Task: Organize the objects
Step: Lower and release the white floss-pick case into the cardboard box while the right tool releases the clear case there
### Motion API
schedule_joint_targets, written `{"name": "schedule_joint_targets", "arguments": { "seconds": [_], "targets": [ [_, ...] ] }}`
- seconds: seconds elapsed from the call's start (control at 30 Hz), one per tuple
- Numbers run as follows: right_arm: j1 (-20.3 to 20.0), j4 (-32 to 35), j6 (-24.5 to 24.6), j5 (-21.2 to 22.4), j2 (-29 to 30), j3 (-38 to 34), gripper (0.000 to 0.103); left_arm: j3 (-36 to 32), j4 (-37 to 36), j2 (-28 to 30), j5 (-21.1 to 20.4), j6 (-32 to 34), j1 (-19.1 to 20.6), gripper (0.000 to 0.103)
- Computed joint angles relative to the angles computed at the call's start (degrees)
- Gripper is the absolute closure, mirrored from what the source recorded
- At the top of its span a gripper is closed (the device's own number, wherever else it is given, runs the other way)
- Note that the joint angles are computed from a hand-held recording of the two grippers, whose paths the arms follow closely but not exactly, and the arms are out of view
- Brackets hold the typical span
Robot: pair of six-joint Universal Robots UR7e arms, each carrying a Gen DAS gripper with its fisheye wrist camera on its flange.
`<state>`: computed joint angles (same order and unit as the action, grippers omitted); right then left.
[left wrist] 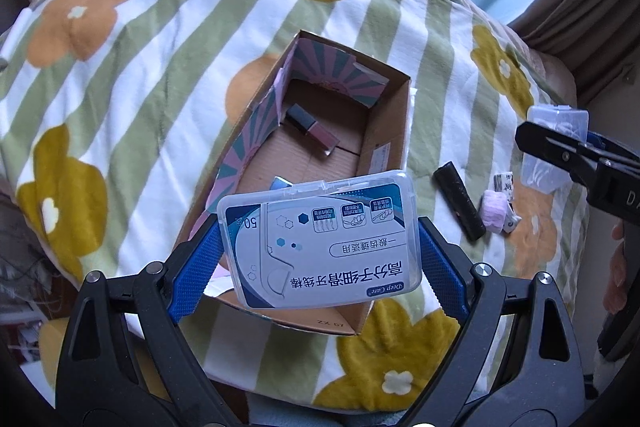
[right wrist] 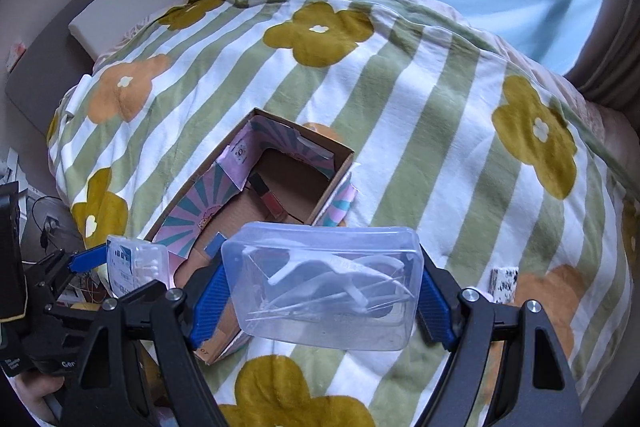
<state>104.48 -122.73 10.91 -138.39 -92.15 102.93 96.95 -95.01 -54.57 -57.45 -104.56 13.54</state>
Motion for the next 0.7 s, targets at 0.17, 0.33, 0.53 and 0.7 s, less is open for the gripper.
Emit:
{"name": "schedule_joint_targets", "arguments": {
  "seconds": [0.17,0.33,0.53,0.7],
  "targets": [
    [-2.7,-1.9,-8.1,3.4,4.9,-3.4,0.025,2.3,-0.5,-0.6,-1.5,-3.7,0.7,0.012],
    [-5.7,-2.9,-15.4,6.2,10.2,-6.2,0.025,4.3,-2.7,0.0,-3.1,-5.5,2.1,0.012],
    [-9.4,-2.8,-20.6,9.4,15.4,-8.4,0.025,6.2,-6.8,1.9,-4.4,-5.2,4.7,0.012],
    [-12.0,-3.7,-23.1,11.2,18.7,-8.8,0.025,6.7,-9.3,3.9,-4.9,-3.8,6.8,0.012]
  ]
}}
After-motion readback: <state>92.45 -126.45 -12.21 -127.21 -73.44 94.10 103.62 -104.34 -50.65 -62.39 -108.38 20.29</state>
